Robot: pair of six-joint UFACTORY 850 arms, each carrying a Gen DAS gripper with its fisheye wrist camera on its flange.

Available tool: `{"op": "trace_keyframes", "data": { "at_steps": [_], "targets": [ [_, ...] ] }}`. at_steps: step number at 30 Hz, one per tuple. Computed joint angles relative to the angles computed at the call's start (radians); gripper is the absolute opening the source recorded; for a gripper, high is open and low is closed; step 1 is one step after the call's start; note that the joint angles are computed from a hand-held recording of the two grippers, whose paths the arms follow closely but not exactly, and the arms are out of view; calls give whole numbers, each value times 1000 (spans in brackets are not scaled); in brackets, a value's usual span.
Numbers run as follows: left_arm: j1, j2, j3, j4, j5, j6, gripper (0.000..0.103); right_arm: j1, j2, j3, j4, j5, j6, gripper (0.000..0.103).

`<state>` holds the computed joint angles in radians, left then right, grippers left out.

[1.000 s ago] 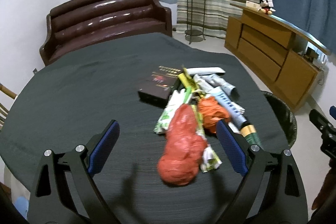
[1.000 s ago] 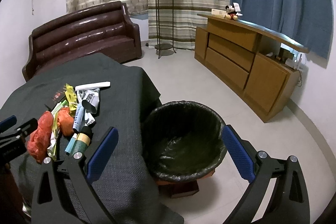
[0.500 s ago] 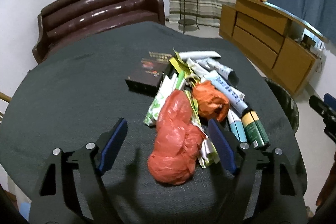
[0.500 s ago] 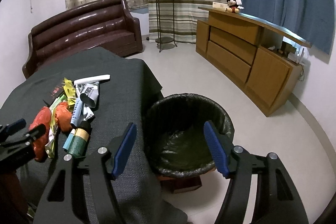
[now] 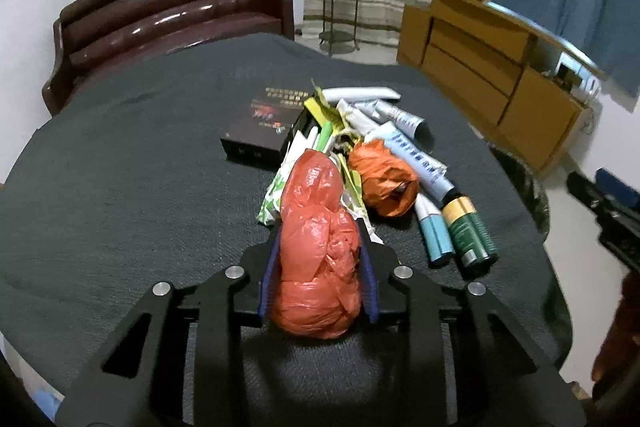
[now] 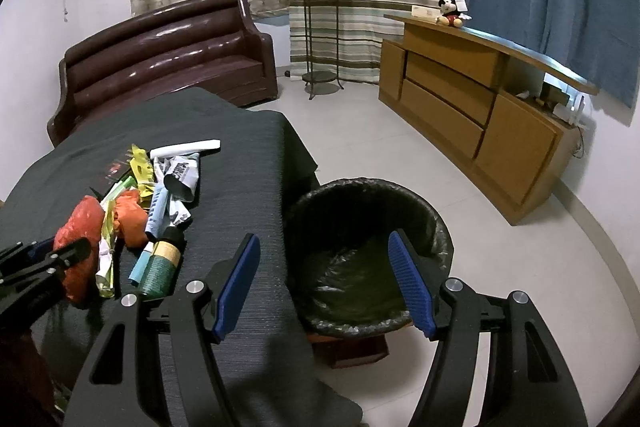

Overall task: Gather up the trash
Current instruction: 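Lift the red bag with the left gripper while the right gripper grasps the green spray can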

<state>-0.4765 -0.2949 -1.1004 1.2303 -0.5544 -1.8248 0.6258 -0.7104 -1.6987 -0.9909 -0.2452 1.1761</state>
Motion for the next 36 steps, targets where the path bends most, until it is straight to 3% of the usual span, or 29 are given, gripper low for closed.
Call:
{"op": "trace_keyframes", "data": {
  "at_steps": [7, 18, 26, 31, 36],
  "targets": [
    [-9, 55, 44, 49, -14, -47, 32, 13, 0, -1, 27, 14, -40, 65],
    [9, 96, 95, 70, -75, -73, 32, 50, -25, -38, 212, 27, -241, 65],
    [52, 114, 129, 78, -55, -79, 32, 75, -81, -115, 462, -13, -493, 55],
    [73, 119, 141, 86, -47, -82, 32, 89, -114, -168, 495, -37, -520, 55],
    [87, 122, 149, 88, -34, -87, 32, 95, -158, -230, 589, -85, -624, 45]
  ]
}}
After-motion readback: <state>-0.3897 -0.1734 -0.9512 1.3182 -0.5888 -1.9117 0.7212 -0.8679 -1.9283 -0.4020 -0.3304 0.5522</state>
